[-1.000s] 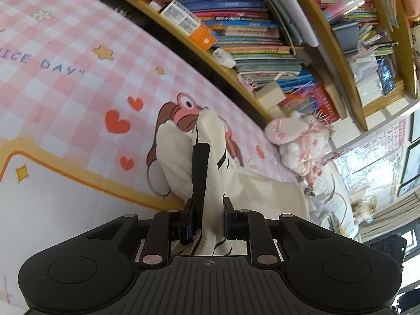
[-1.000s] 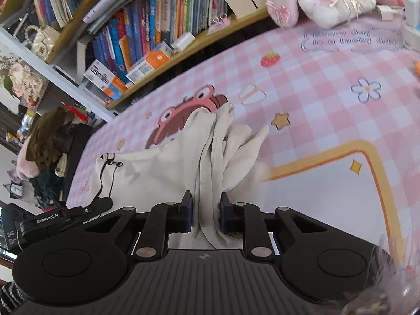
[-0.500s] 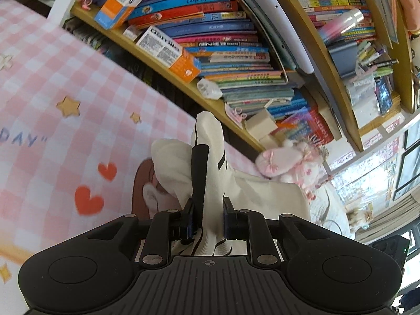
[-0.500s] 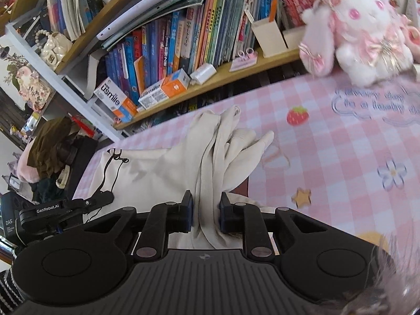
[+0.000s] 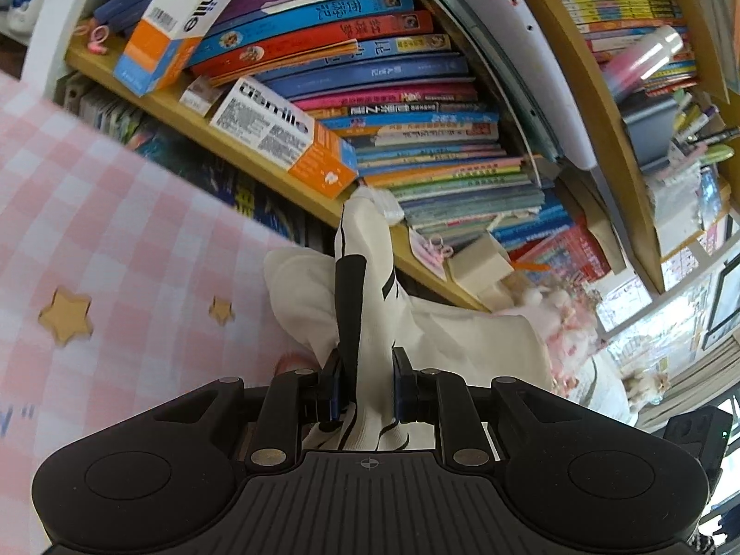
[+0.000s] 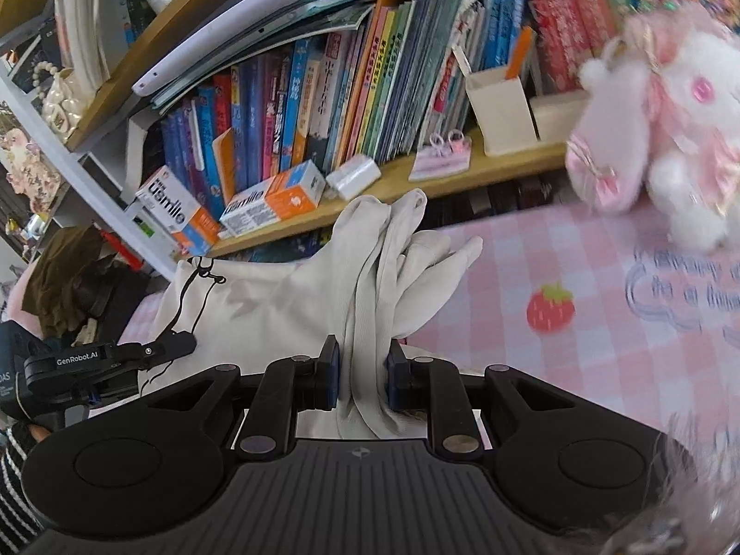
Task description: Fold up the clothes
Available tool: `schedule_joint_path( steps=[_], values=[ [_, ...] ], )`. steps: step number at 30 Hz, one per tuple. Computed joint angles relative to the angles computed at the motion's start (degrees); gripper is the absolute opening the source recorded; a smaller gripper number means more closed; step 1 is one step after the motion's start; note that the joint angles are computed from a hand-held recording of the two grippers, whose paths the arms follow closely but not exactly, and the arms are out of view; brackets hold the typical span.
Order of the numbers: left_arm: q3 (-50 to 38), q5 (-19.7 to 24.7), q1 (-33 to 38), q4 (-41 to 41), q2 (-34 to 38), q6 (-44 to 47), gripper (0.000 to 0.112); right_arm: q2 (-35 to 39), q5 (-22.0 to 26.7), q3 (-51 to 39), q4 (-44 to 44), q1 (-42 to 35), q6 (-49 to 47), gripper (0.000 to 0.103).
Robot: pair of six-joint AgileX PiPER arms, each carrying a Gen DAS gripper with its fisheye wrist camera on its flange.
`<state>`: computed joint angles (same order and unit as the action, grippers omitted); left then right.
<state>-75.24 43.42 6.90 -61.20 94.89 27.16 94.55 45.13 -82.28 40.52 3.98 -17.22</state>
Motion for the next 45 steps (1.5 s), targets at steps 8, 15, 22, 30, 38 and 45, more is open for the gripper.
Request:
schedule_joint_path(
  steps=[8,15,22,30,38,45],
  values=[
    [-9.0,-1.1,-1.0,1.0,8.1,-1.4,0.018,8.7,-1.3,-8.9,-1.9,0.8,-0.4,0.018],
    [-12.1,-1.6,-1.2,-0.2,12.3,-0.7,0.018,13.6,-2.2,-12.5,-1.0,0.5,-3.1,0.018],
    [-11.1,-1.5,-0.6,0.9,14.7,-1.4,0.029,17.5,-1.9,-11.5,1.3,-0.9,-2.1,0.021],
    [-10.8,-4.9,-2.2,9.3,12.7,-9.4,0.058,16.8,-4.4,-8.9,0.6,-0.8,1.7,0.038],
    [-3.3,-10.9,-6.3,16.3,2.4,-9.7,0.076,7.5,-10.1,-1.0,-8.2,1.9,5.3,0.064],
    [5.1,-13.7,-14.5,45.0,-8.8,-31.2,0.08,-6.1,-18.6,13.4,-23.8,8.4,13.7,0.079]
  ],
)
